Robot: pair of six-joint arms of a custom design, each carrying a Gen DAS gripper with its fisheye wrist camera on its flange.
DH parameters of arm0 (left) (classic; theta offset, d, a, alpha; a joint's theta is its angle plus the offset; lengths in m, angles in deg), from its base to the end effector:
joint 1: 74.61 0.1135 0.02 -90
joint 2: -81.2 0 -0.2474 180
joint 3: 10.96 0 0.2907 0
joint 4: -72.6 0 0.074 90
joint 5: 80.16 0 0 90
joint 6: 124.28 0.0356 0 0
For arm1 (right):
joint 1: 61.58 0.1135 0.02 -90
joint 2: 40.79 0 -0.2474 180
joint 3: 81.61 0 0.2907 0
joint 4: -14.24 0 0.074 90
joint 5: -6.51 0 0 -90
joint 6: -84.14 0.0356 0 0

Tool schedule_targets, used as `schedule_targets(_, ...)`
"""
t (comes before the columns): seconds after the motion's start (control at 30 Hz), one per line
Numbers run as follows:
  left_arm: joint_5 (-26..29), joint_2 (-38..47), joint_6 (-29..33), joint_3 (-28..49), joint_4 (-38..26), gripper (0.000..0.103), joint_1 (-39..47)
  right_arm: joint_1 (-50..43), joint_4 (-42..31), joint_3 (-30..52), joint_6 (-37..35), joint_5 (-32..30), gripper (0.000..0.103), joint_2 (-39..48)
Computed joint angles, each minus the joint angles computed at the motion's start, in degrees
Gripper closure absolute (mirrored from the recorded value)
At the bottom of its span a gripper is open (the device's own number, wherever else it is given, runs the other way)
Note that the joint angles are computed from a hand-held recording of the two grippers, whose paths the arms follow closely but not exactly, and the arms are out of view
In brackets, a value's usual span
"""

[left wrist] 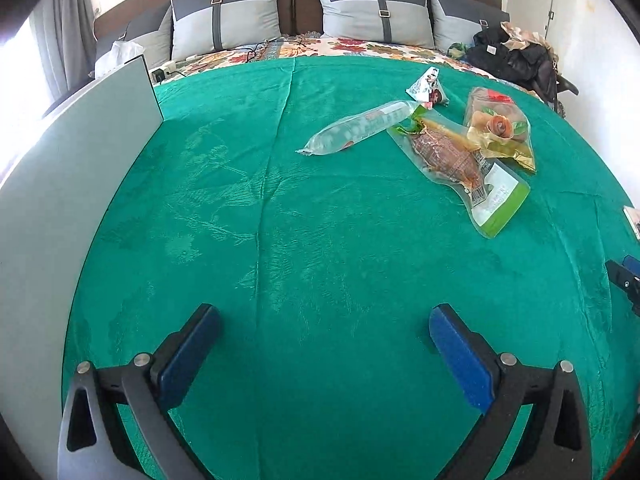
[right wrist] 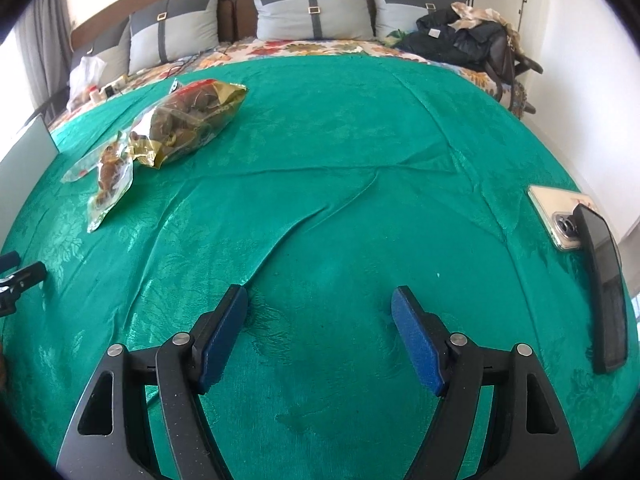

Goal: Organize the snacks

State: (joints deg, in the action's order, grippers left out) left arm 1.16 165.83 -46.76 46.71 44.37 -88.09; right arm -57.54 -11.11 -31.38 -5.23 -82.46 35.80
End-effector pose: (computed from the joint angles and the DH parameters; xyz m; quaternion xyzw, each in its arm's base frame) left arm 0.3108 -0.0690 0.1384 -0.0143 0.9516 0.0034 0.3069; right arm 0.2903 0.0199 0.1391 -0.0252 0.9443 0.0049 0.3280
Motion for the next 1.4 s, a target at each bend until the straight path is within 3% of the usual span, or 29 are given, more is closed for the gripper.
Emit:
schedule_targets(0.37,0.3,0.1,0.1,0.2,0.0,0.000,0.3,-0.5,-0.5,0.7,0.8,0.4,0.015,0.8)
schedule_targets(1.4,0.4,0.1,0.2,0.2,0.0,0.000,0.3,-0.3,-0.9,1.1,1.0,0.5,0.012,1.0)
